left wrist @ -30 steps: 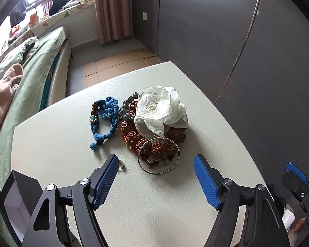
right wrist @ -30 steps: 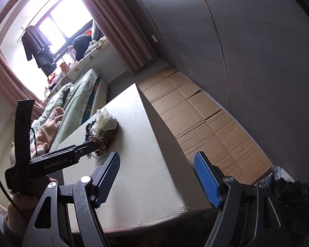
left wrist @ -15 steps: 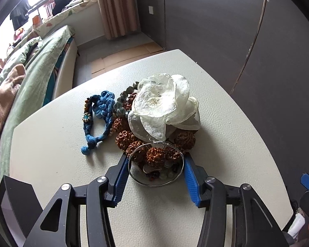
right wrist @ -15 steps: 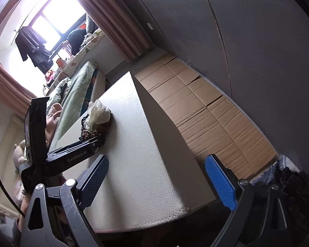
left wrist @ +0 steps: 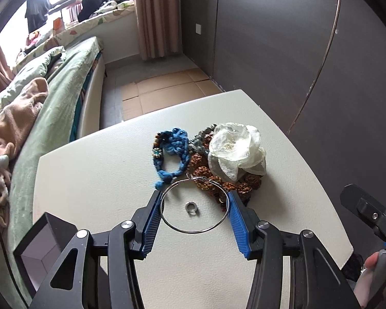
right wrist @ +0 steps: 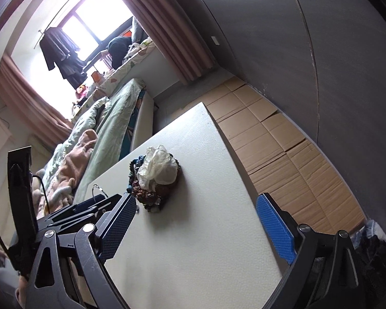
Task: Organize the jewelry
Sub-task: 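Grasp the silver hoop earring with the left gripper while the right gripper grasps the white cloth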
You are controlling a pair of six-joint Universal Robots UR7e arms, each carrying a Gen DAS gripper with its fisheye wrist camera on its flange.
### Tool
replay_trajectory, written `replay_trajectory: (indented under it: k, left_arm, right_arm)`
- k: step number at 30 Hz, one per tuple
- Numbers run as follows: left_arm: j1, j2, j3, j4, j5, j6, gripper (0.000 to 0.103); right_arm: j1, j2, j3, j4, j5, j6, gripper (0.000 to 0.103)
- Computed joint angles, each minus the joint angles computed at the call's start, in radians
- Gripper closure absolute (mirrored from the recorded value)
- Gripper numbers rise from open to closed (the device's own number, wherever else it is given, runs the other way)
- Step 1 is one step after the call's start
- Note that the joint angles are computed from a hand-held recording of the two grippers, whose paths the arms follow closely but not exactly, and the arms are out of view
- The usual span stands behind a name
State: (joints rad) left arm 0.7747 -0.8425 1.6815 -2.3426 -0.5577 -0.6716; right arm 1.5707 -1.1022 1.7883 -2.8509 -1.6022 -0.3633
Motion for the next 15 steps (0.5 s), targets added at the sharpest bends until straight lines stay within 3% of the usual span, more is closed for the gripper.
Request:
replay_trajectory:
  k: [5, 8, 15]
  left_arm:
    - [-0.007, -0.067, 0.033, 0.043, 0.043, -0.063, 0.051]
    - [-0.013, -0.108, 0.052, 0.084, 0.071, -0.098, 0.051]
    - [-0.021, -0.193, 0.092, 0.182, 0.110, -0.204, 0.051]
  right_arm:
    - [0.022, 0.042, -0.041, 0.012, 0.034, -0.017, 0.008]
    - [0.039, 0.076, -0.078, 0.027, 0.039, -0.020, 0.015]
    - [0.093, 0.181, -0.189, 0.080, -0.035, -0.036, 0.026]
